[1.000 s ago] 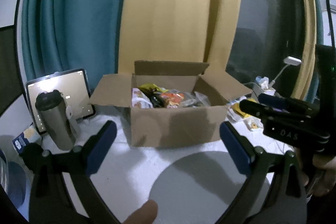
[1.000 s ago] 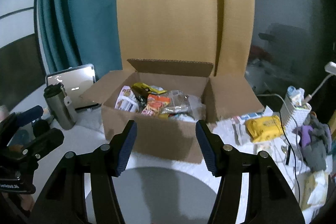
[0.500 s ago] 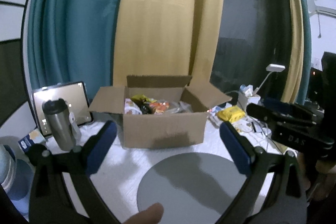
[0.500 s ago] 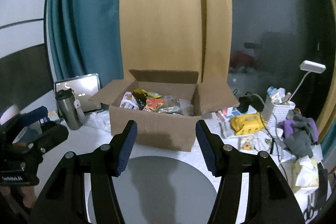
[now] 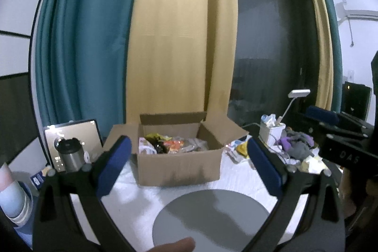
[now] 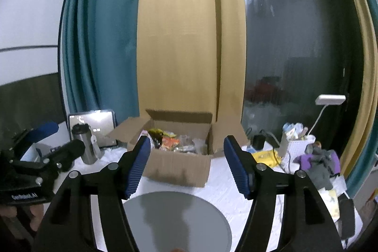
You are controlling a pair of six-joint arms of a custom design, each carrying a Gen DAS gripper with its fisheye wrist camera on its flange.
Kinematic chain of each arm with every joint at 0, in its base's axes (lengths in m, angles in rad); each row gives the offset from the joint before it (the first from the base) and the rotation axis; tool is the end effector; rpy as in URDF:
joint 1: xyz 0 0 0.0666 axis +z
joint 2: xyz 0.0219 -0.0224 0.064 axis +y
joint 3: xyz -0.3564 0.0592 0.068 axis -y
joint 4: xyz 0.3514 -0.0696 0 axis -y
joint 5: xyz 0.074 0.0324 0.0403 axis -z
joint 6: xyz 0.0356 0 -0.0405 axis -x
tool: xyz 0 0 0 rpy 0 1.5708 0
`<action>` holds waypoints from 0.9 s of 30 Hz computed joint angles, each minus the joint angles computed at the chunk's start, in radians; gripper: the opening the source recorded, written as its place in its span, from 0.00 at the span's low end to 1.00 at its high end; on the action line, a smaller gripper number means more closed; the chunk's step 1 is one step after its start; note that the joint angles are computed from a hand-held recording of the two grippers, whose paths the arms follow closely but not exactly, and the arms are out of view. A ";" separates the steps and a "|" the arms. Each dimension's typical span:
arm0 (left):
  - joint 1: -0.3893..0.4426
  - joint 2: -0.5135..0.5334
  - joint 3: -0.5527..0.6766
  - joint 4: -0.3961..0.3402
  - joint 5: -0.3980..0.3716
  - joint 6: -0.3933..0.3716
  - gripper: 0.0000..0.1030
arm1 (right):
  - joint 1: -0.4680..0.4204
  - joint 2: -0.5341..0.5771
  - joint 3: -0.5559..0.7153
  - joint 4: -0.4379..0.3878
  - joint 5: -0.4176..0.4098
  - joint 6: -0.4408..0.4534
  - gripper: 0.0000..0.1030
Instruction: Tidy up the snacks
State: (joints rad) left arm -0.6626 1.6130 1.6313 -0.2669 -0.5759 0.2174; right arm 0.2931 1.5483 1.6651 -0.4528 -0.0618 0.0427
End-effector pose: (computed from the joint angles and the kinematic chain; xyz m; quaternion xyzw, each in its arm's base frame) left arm 0.4507 -0.3276 0.4645 -0.0030 0.7766 -0.0479 0.6281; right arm 0.5109 0.1561 0.4931 -0.1538 0.8005 0.0973 0.5710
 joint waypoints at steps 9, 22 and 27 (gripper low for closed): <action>-0.018 -0.022 0.019 0.018 -0.022 -0.041 0.96 | -0.001 -0.046 -0.015 0.027 0.002 -0.012 0.69; -0.020 -0.031 0.017 0.029 -0.013 -0.041 0.96 | -0.009 -0.064 -0.023 0.024 0.006 -0.021 0.76; -0.020 -0.031 0.017 0.030 -0.014 -0.041 0.96 | -0.008 -0.066 -0.023 0.023 0.009 -0.022 0.76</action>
State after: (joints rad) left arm -0.6831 1.5822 1.6483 -0.2370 -0.5897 0.1768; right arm 0.2851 1.4827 1.6418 -0.4295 -0.0524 0.0210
